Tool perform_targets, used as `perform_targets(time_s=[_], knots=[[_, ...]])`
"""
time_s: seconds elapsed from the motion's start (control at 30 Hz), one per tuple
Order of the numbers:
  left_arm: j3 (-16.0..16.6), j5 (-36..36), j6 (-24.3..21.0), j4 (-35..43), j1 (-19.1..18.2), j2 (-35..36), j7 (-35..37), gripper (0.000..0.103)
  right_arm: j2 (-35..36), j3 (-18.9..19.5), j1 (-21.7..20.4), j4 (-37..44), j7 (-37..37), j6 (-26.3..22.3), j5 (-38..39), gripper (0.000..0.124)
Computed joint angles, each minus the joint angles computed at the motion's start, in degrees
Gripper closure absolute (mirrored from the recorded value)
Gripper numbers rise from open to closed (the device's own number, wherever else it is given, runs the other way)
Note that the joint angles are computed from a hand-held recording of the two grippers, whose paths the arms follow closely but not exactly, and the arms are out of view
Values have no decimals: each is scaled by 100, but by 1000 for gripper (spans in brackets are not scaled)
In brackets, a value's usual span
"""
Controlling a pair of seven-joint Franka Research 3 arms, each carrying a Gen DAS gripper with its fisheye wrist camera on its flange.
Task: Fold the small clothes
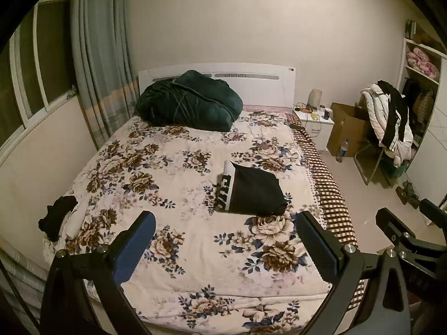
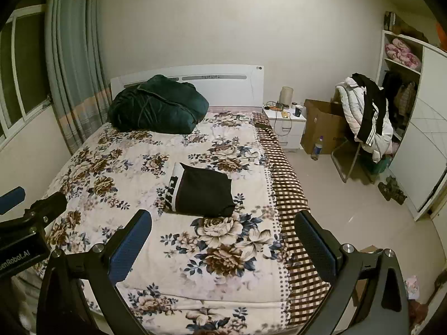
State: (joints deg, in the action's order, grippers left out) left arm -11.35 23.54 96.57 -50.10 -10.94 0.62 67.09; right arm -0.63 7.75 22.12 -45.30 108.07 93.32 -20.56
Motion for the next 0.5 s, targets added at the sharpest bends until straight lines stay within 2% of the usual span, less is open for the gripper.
perform_targets(time_s=[0.23, 0.5], knots=[[-5, 43, 1, 22, -10, -3, 13, 0, -320, 58, -123, -549, 139, 226, 51, 21], [-16, 64, -43, 76, -12, 20, 20, 0, -318, 82, -253, -559, 38, 270, 158, 21]])
